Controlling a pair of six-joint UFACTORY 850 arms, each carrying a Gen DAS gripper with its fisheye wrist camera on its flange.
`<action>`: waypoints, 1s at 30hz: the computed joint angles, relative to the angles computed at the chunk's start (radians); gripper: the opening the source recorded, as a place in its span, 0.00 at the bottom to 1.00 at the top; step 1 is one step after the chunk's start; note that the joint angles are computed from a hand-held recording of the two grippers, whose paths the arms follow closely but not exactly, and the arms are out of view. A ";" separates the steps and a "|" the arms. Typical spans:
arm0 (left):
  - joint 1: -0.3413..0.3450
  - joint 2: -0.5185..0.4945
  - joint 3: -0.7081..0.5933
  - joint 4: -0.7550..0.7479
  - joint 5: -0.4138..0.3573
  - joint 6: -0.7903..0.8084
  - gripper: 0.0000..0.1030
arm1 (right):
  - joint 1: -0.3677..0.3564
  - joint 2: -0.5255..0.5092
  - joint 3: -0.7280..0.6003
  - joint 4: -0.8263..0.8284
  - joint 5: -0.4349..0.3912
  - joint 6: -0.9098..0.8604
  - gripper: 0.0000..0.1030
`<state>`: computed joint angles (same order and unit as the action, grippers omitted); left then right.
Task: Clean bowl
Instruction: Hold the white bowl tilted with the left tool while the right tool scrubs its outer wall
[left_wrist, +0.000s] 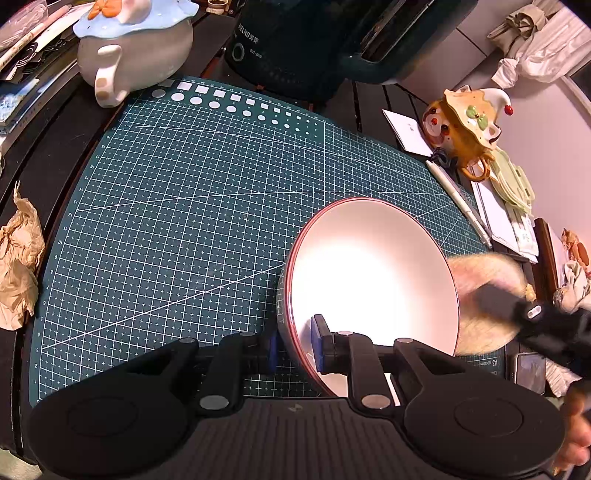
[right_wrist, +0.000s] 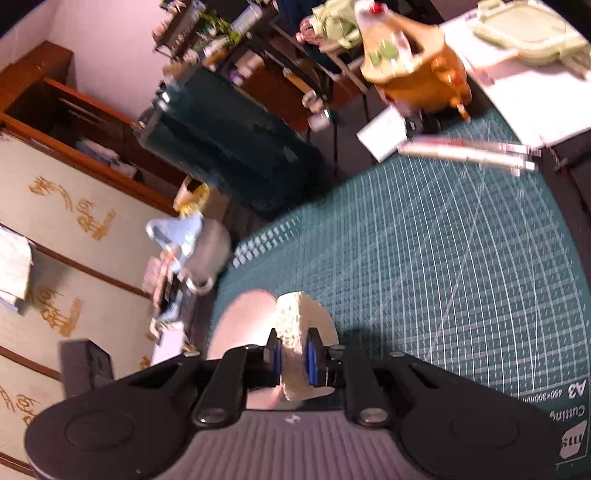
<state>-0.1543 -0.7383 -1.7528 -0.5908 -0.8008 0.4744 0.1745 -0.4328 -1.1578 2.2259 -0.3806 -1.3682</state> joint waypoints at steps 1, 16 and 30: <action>0.000 0.000 -0.001 0.001 0.000 -0.001 0.19 | -0.005 0.027 0.022 0.013 0.002 -0.016 0.12; 0.002 0.000 -0.001 -0.002 -0.004 0.005 0.19 | -0.018 0.070 0.028 -0.322 0.043 0.295 0.12; 0.001 0.001 0.000 0.000 -0.003 0.004 0.19 | -0.024 0.092 0.040 -0.224 0.043 0.208 0.12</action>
